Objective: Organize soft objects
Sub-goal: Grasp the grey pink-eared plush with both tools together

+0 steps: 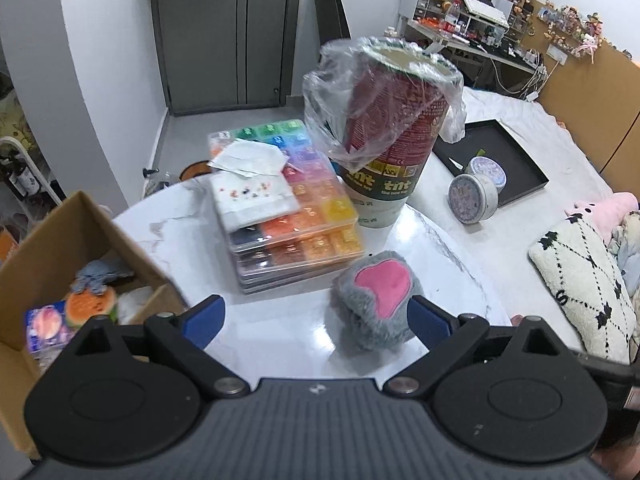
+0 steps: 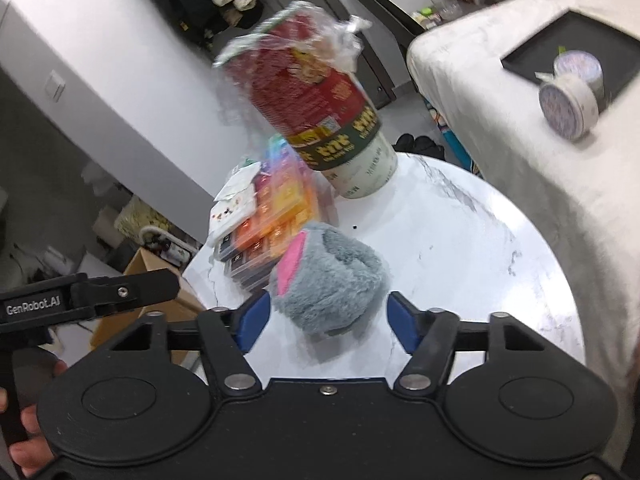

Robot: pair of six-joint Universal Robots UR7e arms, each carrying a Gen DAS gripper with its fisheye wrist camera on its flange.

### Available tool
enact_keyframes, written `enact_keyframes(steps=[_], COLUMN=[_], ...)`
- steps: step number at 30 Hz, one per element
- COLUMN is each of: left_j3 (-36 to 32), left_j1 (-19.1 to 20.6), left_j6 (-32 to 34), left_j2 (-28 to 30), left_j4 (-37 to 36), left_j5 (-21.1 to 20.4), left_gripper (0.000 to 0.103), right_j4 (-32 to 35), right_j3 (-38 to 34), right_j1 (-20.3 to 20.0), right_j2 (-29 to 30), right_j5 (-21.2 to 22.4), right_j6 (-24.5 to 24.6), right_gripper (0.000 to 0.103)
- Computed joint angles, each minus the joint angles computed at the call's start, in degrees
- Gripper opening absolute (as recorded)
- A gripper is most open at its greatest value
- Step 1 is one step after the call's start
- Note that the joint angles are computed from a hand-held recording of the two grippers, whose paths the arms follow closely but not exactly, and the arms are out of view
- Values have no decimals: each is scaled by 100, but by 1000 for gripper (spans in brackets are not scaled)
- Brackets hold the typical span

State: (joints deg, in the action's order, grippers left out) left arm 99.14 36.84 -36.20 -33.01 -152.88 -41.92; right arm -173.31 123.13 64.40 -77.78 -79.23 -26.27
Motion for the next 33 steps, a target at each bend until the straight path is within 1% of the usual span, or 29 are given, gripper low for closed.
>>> enact_keyframes(steps=[2, 4, 9, 14, 17, 20, 24, 26, 27, 29, 30, 32, 33], left_j3=[-207, -416, -961, -1290, -1448, -1527, -1545, -1452, -1394, -1204, -1091, -955, -892], left_j1=[62, 110, 229, 325, 378, 452, 506, 529, 541, 584, 606, 613, 613], left_j6=[51, 106, 193, 152, 74, -49, -165, -304, -377, -457, -469, -547, -579], left_j2=[154, 317, 713, 964, 1091, 1151, 1194, 1149, 1117, 1025, 970, 889, 849], left_j4=[43, 75, 299, 491, 661, 712, 727, 700, 669, 419, 242, 123, 69], left_j5=[-56, -65, -103, -124, -78, -176, -269, -355, -413, -580, -671, -740, -766], left_gripper=[98, 97, 95, 92, 89, 85, 82, 71, 68, 57, 53, 46, 45], right_j4=[45, 16, -43, -185, -307, -380, -472, -465, -441, -376, -341, -260, -215], right_j3=[-76, -139, -256, -287, -294, -313, -361, -389, -402, -410, -411, -423, -427], right_j1=[-126, -219, -266, -267, -282, -306, -329, -341, -343, -343, -334, -311, -293], right_j2=[56, 127, 320, 434, 496, 553, 650, 683, 698, 708, 713, 734, 745], right_j5=[226, 358, 347, 258, 199, 166, 125, 122, 129, 173, 191, 239, 263], right_j6=[202, 437, 729, 964, 1135, 1319, 1577, 1679, 1712, 1735, 1738, 1751, 1744], right_gripper=[58, 57, 56, 56, 55, 52, 52, 52, 52, 52, 52, 52, 52])
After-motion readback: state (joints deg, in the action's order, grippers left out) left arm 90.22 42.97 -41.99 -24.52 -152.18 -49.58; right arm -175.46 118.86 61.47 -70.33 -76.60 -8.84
